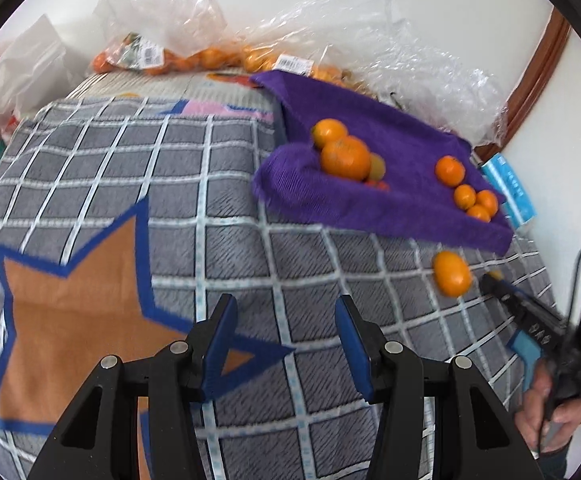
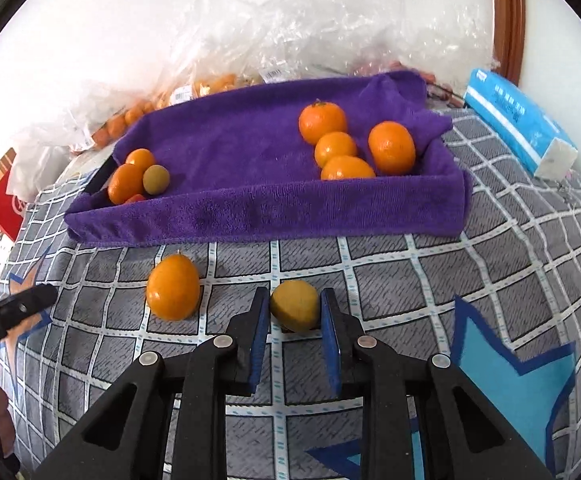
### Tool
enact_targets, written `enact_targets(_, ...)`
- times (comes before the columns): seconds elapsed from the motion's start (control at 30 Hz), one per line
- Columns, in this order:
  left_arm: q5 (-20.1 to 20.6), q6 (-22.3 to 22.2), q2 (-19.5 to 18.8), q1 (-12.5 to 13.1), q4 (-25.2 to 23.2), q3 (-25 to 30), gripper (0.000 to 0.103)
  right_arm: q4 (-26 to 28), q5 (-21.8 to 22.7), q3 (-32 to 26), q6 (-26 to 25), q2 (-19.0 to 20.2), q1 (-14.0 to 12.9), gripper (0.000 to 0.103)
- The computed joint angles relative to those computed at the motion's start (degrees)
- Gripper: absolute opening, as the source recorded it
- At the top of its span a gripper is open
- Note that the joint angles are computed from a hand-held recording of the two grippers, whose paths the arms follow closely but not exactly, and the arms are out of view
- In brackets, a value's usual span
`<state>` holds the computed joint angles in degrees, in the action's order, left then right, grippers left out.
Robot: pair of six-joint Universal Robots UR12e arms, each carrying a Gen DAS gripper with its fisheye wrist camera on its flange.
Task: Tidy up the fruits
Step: 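Withdraw both tools toward the loose fruit on the bedspread, then grasp the yellow-green fruit with the right tool while the left tool grasps an orange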
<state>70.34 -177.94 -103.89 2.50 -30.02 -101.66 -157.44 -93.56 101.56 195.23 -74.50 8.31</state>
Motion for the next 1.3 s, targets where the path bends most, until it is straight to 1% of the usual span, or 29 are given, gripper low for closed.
enact_targets(0.03,1.06,-0.4,0.25,-0.22,2.5,-1.01,0.048,-0.88,-0.75,0.41,-0.52,-0.27,0.09,0.025)
enact_targets(0.13,3.84,0.09,0.65,-0.99,5.71,-2.48,0.048,-2.43,-2.05,1.32,-1.61,-0.91,-0.04,0.025)
enact_targets(0.17,5.46,0.73,0.74,-1.49,7.36,-3.09,0.048,-2.51,-2.04,1.57,-1.91,-1.15,-0.24,0.025)
enact_targets(0.2,7.27,1.59,0.85,-2.06,7.61,-3.31,0.048,-2.24,-1.75,1.82,-2.28,-1.4,-0.55,0.025)
enact_targets(0.23,7.89,2.06,0.9,-2.29,7.66,-3.3,0.048,-1.9,-1.46,1.98,-2.55,-1.55,-0.8,0.025)
enact_targets(0.33,8.07,1.77,0.9,-2.35,7.17,-3.11,0.049,-0.91,-0.56,2.44,-2.86,-1.76,-1.69,0.025)
enact_targets(0.4,7.42,0.45,1.01,-2.13,6.96,-3.15,0.049,-0.63,-0.13,2.78,-2.9,-1.88,-2.03,0.025)
enact_targets(0.43,6.99,-0.71,1.13,-2.02,6.24,-3.02,0.048,-1.08,0.22,3.18,-2.89,-2.11,-2.32,0.025)
enact_targets(0.47,6.74,-1.42,1.2,-2.03,5.35,-2.77,0.044,-2.02,0.54,3.64,-3.16,-2.36,-2.53,0.025)
enact_targets(0.5,6.28,-1.93,1.27,-2.12,4.43,-2.54,0.043,-3.54,0.21,4.26,-3.89,-2.66,-2.64,0.025)
enact_targets(0.53,4.77,-2.43,1.4,-2.17,3.18,-2.25,0.043,-4.51,-0.49,4.59,-4.4,-2.81,-2.59,0.025)
enact_targets(0.57,3.6,-2.57,1.46,-2.28,3.13,-2.2,0.043,-5.49,-1.05,4.97,-4.91,-2.97,-2.63,0.025)
enact_targets(0.6,2.97,-2.62,1.49,-2.57,3.67,-2.24,0.043,-6.28,-1.5,5.38,-5.42,-3.17,-2.76,0.025)
enact_targets(0.63,2.99,-2.39,1.4,-3.35,5.27,-2.25,0.043,-6.73,-1.99,5.64,-5.63,-3.31,-2.85,0.025)
enact_targets(0.7,3.35,-1.3,0.88,-4.89,6.66,-1.57,0.043,-7.47,-2.57,6.25,-5.92,-3.7,-3.08,0.025)
enact_targets(0.8,2.64,-0.33,-0.36,-6.72,6.17,0.29,0.045,-8.27,-3.28,7.29,-5.96,-4.62,-3.48,0.025)
enact_targets(0.87,3.54,-0.66,-1.62,-8.24,4.96,2.18,0.045,-8.82,-2.81,8.19,-5.03,-5.51,-3.91,0.025)
enact_targets(0.97,5.1,-2.06,-3.24,-9.98,4.34,3.87,0.045,-9.57,-2.64,9.46,-4.1,-6.77,-4.35,0.025)
enact_targets(1.03,7.59,-2.25,-4.45,-11.1,1.93,5.51,0.045,-9.87,-2.64,10.25,-3.61,-7.57,-4.55,0.025)
enact_targets(1.07,7.79,-2.39,-4.79,-11.3,1.49,5.79,0.041,-9.96,-2.79,10.52,-3.36,-7.83,-4.54,0.025)
enact_targets(1.1,8.01,-2.53,-5.03,-11.43,1.3,5.93,0.035,-10.06,-2.86,10.83,-3.14,-8.16,-4.59,0.025)
enact_targets(1.13,8.79,-2.66,-5.11,-11.68,2.61,5.61,0.031,-10.04,-2.76,11.01,-2.83,-8.38,-4.65,0.025)
enact_targets(1.23,7.93,-1.98,-4.7,-11.3,2.55,5.14,0.031,-9.85,-2.09,11.08,-2.27,-8.53,-4.65,0.025)
enact_targets(1.3,7.13,-2.81,-4.2,-10.81,2.61,4.63,0.031,-9.68,-2.44,10.84,-2.17,-8.27,-4.25,0.025)
